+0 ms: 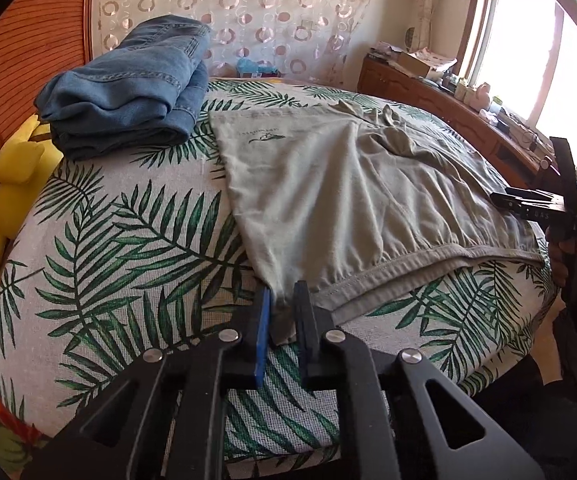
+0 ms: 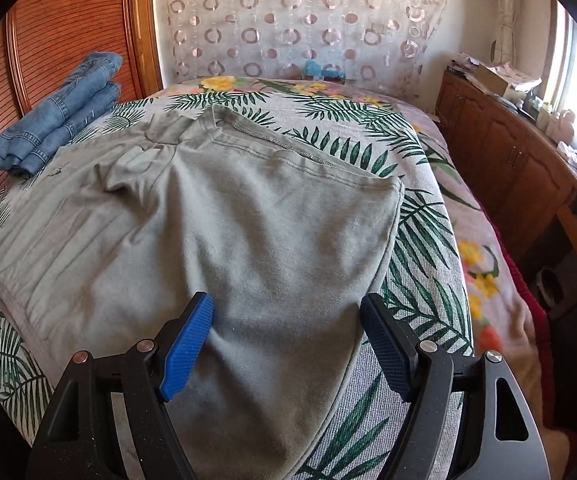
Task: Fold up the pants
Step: 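Lift the gripped pants corner with the left tool and fold it over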
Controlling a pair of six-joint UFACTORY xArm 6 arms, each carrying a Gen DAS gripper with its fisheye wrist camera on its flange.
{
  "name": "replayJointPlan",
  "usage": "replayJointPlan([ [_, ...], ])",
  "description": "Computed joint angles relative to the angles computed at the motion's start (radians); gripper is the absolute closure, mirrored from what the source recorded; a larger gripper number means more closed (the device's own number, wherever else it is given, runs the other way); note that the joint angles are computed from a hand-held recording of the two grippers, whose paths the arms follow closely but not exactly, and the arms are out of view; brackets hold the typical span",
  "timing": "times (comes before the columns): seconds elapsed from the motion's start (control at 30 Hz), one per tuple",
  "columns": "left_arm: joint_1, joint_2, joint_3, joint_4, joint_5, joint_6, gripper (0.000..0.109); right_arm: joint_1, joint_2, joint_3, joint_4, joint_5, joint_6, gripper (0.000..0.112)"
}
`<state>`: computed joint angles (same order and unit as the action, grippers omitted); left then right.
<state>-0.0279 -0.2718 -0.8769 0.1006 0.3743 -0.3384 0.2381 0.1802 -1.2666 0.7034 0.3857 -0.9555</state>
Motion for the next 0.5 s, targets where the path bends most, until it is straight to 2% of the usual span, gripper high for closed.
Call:
replayJointPlan([
  [0.27,-0.013,0.001,-0.051,-0.117,-0.025,0.122,0.105,-0.017,0.034,-0.046,0.001,0.017,-0.007,0.034],
  [0.4,-0.026,0.033,-0.119,-0.178,-0.02,0.195,0.105,-0.017,0.055,-0.072,-0.015,0.015,0.015,0.034],
  [0.5,-0.043,0.077,-0.186,-0.173,-0.017,0.223,0.106,-0.017,0.058,-0.075,-0.017,0.016,0.016,0.034],
])
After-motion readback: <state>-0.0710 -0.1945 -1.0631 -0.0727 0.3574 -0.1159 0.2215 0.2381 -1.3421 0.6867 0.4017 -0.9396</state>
